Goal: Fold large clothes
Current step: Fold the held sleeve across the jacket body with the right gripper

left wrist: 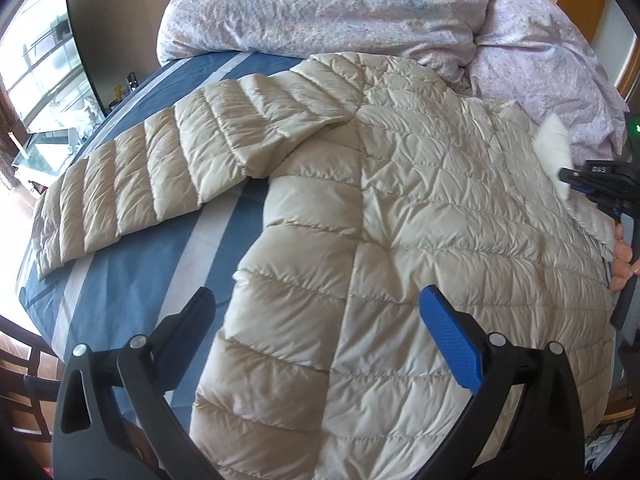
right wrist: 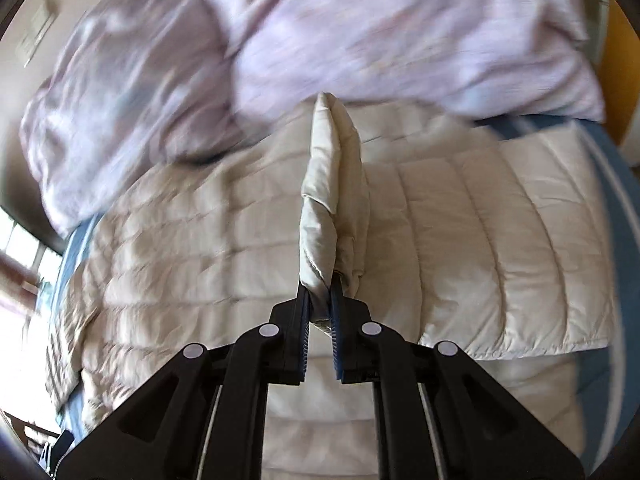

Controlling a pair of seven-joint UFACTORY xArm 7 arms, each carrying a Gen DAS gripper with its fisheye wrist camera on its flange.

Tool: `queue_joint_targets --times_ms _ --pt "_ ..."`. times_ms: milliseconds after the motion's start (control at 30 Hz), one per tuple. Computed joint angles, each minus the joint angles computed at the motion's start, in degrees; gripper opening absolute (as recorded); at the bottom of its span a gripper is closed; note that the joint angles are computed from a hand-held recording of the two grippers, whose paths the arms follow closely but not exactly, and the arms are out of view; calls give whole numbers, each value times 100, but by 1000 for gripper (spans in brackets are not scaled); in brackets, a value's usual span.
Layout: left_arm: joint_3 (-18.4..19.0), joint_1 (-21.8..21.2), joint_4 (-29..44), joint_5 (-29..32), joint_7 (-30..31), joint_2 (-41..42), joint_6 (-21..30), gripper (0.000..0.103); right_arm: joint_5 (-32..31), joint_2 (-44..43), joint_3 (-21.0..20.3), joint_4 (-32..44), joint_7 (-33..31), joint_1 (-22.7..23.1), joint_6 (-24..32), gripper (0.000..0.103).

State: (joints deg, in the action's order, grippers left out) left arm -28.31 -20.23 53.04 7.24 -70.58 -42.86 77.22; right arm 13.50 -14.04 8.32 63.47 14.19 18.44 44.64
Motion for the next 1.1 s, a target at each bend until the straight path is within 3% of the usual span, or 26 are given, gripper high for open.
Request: queue_joint_targets --times_ms 233,300,433,500,667,833,1100 --pt "47 -8 -92 -48 -39 -156 91 101 130 594 262 607 -67 364 230 11" --pt "51 5 -108 -48 -47 -211 117 101 299 689 252 799 -332 443 432 19" --pt "106 48 -183 -58 -37 -358 173 101 429 579 253 807 -553 486 186 53" --pt "135 79 -226 -66 -29 -454 221 101 464 533 214 794 -499 441 -16 56" --pt "203 184 -350 -82 -2 -710 355 101 -320 638 249 814 390 184 -24 56" --pt "297 298 -499 -116 68 -969 463 101 -749 973 332 903 753 242 275 56" --pt "454 552 -665 -105 244 -1399 737 101 -1841 1336 575 1028 1479 653 485 73"
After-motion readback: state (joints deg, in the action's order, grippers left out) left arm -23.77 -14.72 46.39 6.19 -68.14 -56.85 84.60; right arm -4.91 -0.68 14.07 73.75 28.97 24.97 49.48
